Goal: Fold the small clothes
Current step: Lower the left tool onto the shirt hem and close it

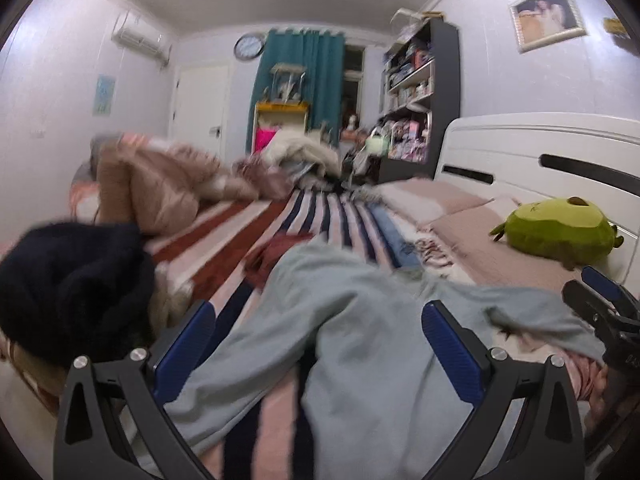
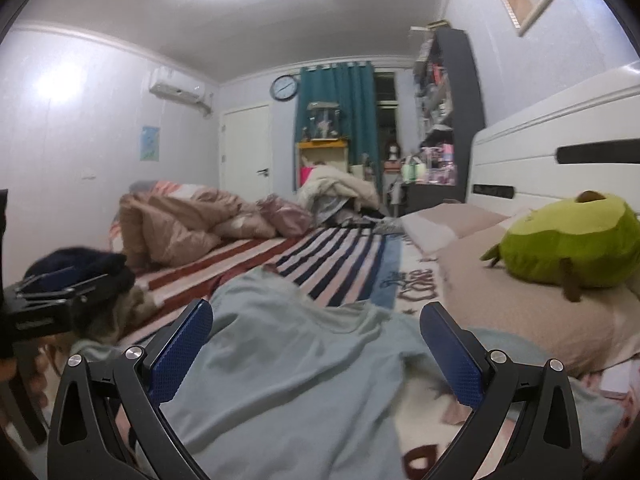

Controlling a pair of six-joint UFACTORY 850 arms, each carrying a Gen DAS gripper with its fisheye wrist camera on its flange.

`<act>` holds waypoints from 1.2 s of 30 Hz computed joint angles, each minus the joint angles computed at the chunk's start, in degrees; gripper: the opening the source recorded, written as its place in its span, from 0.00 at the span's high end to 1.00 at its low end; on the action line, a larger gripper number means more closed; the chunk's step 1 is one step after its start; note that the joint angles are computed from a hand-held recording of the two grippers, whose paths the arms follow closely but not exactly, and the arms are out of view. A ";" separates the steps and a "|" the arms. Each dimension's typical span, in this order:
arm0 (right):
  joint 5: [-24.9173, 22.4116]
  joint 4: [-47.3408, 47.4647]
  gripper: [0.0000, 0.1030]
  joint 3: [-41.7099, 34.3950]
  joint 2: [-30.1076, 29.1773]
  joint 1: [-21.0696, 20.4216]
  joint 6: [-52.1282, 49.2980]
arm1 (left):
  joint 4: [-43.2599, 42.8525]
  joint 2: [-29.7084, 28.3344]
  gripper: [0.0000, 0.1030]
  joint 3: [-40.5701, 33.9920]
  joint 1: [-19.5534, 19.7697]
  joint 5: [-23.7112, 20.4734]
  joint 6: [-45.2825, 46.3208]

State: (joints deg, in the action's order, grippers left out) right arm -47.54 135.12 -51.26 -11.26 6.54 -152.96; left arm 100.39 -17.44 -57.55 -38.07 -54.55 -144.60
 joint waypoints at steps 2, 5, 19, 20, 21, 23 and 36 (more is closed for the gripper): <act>0.63 -1.37 0.00 -0.64 -1.09 0.72 1.42 | -1.18 1.46 0.01 3.01 1.22 2.14 -1.55; 3.79 -3.03 0.00 -2.25 -2.49 2.00 3.74 | 1.17 4.29 0.01 9.21 3.53 5.35 -8.82; 11.07 1.46 0.00 -4.53 -4.08 8.43 -3.71 | 14.57 3.85 0.53 19.69 11.68 18.01 -31.86; 11.36 1.65 0.00 -4.68 -4.19 8.77 -4.03 | 13.91 3.51 0.56 19.49 11.89 18.25 -31.22; 11.57 1.80 0.00 -4.77 -4.25 9.07 -4.23 | 13.17 3.33 0.56 19.38 11.78 18.30 -30.48; 11.85 1.64 0.00 -4.99 -4.40 9.41 -4.20 | 10.43 3.13 0.55 19.07 11.45 18.07 -27.68; 11.87 3.48 0.00 -4.65 -4.12 9.30 -6.19 | 9.11 5.36 0.33 22.16 10.09 17.68 -28.50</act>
State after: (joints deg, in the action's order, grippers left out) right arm -35.67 138.60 -55.91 -15.38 15.85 -159.15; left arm 109.50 -12.08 -35.39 -27.98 -36.87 -173.10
